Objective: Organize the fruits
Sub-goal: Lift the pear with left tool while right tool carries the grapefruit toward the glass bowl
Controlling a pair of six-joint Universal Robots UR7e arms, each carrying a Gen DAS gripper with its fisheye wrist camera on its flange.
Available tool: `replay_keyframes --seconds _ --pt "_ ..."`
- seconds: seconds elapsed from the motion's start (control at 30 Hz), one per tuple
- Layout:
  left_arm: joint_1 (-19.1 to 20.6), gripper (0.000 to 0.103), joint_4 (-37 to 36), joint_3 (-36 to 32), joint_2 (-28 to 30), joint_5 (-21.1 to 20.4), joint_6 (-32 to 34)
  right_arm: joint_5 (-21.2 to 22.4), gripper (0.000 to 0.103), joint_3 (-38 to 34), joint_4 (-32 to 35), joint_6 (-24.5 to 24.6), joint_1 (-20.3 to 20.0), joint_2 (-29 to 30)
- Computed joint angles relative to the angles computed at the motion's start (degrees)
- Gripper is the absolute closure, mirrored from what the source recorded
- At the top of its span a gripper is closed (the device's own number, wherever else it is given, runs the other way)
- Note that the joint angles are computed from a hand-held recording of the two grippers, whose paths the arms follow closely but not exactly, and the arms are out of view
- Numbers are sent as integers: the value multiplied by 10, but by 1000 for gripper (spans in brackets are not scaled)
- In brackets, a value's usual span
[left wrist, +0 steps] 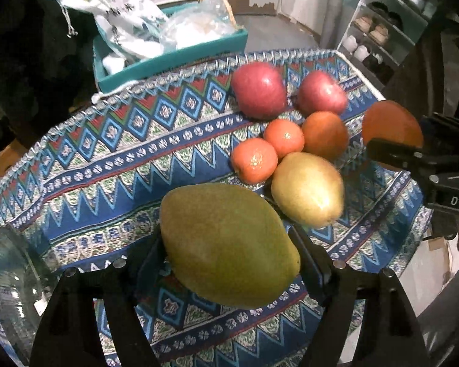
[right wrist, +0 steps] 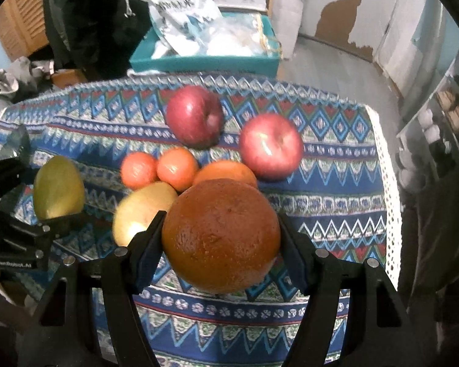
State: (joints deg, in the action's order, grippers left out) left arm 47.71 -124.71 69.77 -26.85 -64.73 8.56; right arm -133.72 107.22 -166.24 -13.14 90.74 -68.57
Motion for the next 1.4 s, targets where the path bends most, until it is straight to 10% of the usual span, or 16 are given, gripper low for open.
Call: replay_keyframes --seconds 1.4 --pt "11 23 -103 89 -159 23 2 59 34 -144 8 -53 129 107"
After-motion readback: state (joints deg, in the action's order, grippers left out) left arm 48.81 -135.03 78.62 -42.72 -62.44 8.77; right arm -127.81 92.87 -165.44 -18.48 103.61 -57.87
